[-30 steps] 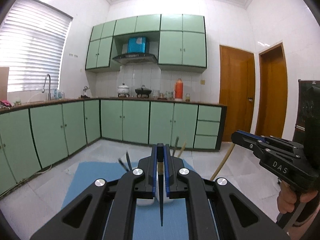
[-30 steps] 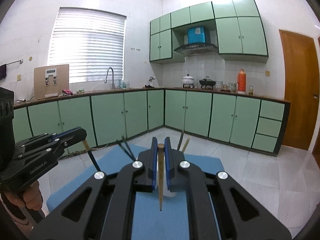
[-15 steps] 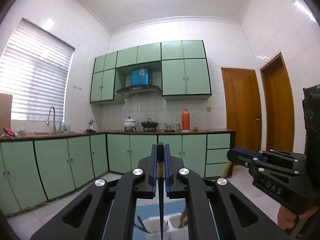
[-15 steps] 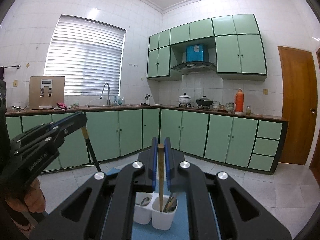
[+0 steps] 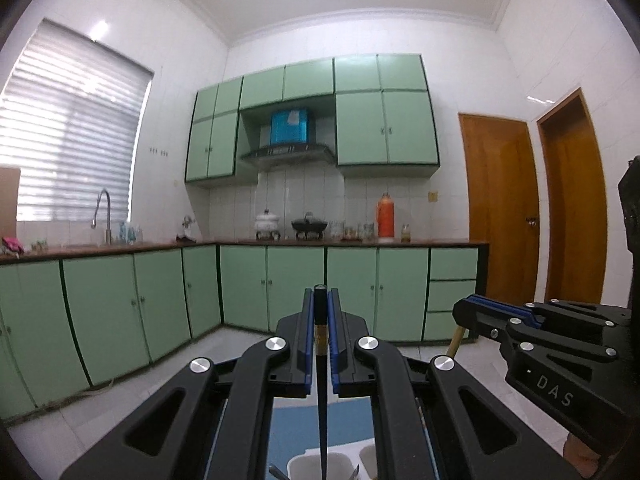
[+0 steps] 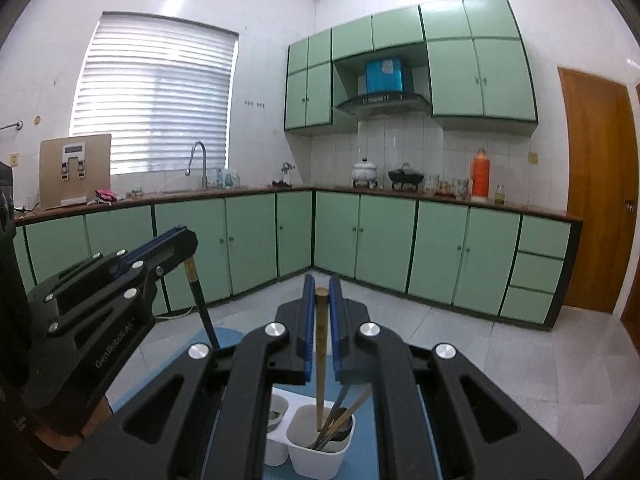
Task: Organize utensils
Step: 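Lower both chopsticks into the white holder and open both tools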
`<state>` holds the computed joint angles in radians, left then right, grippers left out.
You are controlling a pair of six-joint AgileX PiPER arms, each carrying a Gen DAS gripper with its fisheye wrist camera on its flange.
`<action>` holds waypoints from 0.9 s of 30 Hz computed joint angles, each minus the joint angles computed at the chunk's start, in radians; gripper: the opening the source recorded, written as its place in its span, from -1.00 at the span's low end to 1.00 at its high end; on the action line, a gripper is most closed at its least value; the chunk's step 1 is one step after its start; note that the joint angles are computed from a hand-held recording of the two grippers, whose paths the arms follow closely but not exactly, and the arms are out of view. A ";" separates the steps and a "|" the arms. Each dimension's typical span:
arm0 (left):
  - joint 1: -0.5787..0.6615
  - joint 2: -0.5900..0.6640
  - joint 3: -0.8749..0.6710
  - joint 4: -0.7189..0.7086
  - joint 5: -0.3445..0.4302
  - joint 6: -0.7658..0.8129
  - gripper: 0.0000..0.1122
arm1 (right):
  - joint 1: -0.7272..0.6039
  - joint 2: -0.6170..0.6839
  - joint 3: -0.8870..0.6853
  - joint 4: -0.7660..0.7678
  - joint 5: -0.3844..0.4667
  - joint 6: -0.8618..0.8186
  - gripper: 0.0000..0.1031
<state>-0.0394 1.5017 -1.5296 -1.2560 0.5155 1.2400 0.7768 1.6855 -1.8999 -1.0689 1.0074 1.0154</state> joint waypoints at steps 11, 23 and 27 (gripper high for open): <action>-0.013 0.102 -0.024 0.052 -0.012 -0.034 -0.89 | -0.065 0.022 0.107 0.029 -0.115 0.107 -0.88; -0.031 0.121 0.014 0.101 -0.035 -0.062 -0.89 | -0.086 0.024 0.192 0.039 -0.170 0.185 -0.88; -0.042 0.122 0.034 0.118 -0.049 -0.065 -0.88 | -0.086 0.023 0.217 0.030 -0.178 0.211 -0.88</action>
<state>-0.0813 1.6239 -1.4954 -1.1379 0.4666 1.1747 0.6909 1.7089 -1.6829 -1.0388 0.8290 1.2267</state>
